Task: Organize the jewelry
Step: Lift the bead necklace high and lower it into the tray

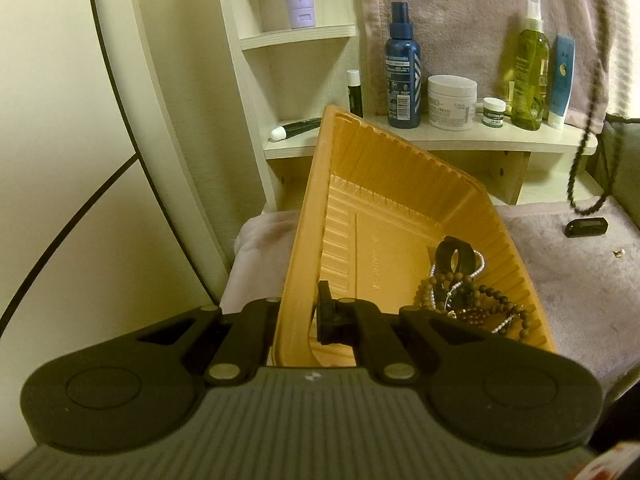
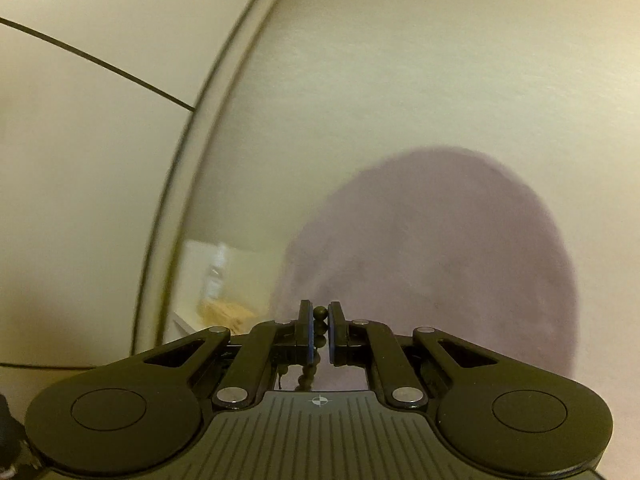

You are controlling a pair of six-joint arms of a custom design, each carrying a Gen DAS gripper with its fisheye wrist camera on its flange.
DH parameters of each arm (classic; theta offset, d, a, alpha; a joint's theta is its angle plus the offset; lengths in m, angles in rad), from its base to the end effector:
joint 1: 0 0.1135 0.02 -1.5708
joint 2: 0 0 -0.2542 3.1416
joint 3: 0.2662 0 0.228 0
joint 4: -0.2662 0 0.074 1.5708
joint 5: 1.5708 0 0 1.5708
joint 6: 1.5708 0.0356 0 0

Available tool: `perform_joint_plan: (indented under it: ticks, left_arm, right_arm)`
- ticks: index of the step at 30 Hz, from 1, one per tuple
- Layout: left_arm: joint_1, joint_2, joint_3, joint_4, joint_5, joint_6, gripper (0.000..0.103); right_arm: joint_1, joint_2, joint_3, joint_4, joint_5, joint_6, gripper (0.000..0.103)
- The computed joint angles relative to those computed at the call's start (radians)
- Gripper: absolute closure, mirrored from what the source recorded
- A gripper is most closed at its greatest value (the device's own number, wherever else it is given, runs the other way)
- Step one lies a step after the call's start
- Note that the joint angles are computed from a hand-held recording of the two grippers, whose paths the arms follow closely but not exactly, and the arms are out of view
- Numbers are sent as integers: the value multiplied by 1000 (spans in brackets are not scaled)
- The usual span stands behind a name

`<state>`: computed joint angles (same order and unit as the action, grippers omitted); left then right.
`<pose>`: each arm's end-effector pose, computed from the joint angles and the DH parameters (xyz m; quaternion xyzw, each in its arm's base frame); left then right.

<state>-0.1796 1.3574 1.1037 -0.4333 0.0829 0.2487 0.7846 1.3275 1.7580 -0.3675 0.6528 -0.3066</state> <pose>0.2738 -0.0527 0.2954 0.2093 0.8788 -0.0227 0.4283 0.1821 0.1512 0.5130 -0.1366 0.6755 -0.0498 0.7229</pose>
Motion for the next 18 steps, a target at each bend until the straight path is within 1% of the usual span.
perform_joint_plan:
  ticks: [4, 8, 12, 18]
  left_arm:
    - [1, 0, -1, 1, 2, -3, 99]
    - [7, 2, -3, 4, 9, -3, 99]
    - [11, 6, -2, 6, 14, -5, 99]
    - [14, 7, -3, 7, 19, -9, 99]
  right_arm:
    - [-6, 124, 123, -4, -84, -9, 96]
    - [-23, 247, 232, -32, -159, 19, 96]
    - [-31, 339, 304, -73, -206, 63, 96]
    - [-55, 464, 363, -125, -278, 133, 96]
